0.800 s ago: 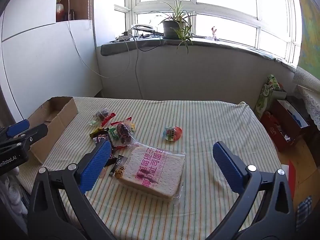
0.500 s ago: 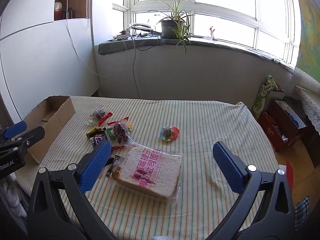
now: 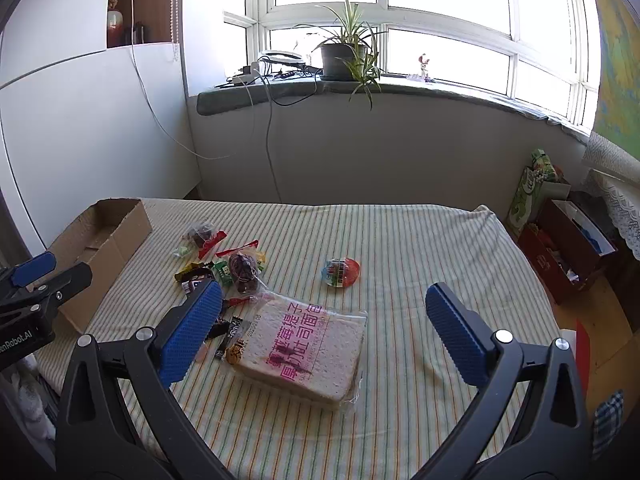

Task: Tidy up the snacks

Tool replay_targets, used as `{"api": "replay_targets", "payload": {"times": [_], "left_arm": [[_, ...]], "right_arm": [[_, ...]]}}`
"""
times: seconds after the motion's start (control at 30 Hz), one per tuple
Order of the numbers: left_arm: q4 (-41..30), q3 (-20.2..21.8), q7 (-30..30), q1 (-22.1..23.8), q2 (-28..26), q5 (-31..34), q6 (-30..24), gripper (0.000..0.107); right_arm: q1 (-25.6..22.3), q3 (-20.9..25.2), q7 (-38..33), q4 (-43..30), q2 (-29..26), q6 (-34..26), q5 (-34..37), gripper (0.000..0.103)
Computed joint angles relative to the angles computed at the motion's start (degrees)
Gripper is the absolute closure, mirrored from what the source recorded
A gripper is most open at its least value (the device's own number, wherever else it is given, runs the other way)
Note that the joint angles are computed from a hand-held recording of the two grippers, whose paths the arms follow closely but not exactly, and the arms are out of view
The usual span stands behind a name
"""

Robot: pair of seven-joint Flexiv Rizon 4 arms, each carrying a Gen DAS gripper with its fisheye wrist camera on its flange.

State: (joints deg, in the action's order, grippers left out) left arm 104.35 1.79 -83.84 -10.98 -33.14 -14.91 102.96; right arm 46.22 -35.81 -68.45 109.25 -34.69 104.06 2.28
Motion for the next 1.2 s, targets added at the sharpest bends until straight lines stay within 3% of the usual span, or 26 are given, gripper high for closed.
{"api": "replay_targets", "payload": {"times": [0.53,1.2], "left_arm": [[0.2,0.0,0.1,-0.6,0.2,0.5,-0.2,0.025],[-0.5,-3.5,0.5,2.4,-0.5,1.8,-1.3,0.025]], "right_arm": [[-0.2,0.4,-0.2,0.5,0.3,0.4,0.4,0.0],[-2.9,3.1,0.5,-1.3,-0.3,-0.9,-1.8,0.0]]}}
